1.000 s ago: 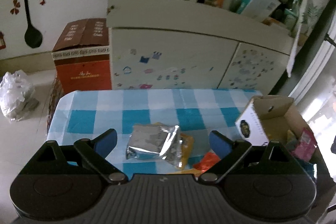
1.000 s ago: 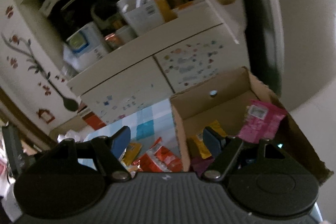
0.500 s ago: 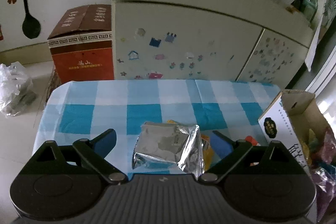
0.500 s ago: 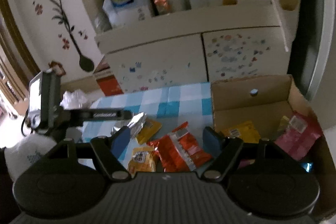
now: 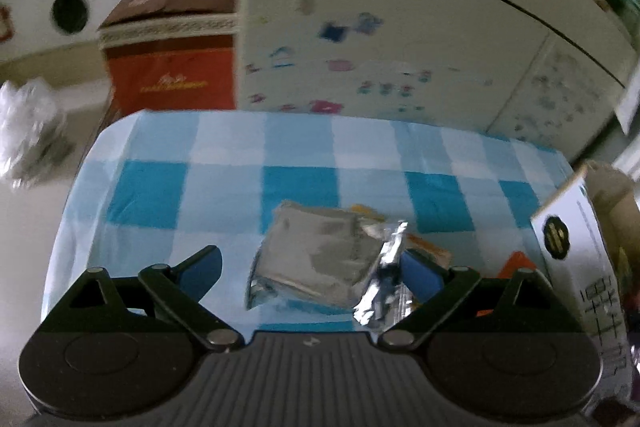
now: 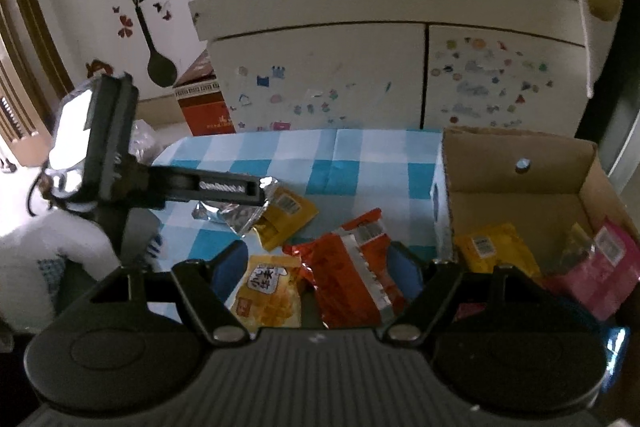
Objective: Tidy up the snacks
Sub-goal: 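Close the left tool on the silver foil bag while the right tool grips the red-orange bag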
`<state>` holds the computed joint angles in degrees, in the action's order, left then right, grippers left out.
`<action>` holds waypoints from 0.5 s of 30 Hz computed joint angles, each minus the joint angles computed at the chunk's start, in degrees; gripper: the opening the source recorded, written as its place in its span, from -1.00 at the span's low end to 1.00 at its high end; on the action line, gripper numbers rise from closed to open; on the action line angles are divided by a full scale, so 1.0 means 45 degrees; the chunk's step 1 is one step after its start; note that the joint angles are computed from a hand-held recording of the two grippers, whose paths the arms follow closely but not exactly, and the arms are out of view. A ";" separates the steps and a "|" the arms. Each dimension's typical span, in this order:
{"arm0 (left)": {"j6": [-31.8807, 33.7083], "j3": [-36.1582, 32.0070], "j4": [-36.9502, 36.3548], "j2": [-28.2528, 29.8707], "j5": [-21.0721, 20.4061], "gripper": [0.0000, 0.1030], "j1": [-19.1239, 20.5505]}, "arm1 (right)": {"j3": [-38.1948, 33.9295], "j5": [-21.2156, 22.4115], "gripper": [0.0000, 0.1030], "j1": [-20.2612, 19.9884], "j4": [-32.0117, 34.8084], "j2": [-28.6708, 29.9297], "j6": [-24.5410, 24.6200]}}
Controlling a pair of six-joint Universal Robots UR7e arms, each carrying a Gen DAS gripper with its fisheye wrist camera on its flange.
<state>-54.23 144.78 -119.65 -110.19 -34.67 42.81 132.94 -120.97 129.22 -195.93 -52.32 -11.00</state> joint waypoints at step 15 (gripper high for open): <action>-0.1292 -0.0732 0.3829 -0.1432 -0.0275 0.90 0.0275 | -0.1280 -0.1537 0.63 -0.0218 -0.1104 0.2317 0.0663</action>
<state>-60.05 141.49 -102.42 -116.64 -35.91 44.05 127.18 -127.89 128.24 -200.89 -41.90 -8.01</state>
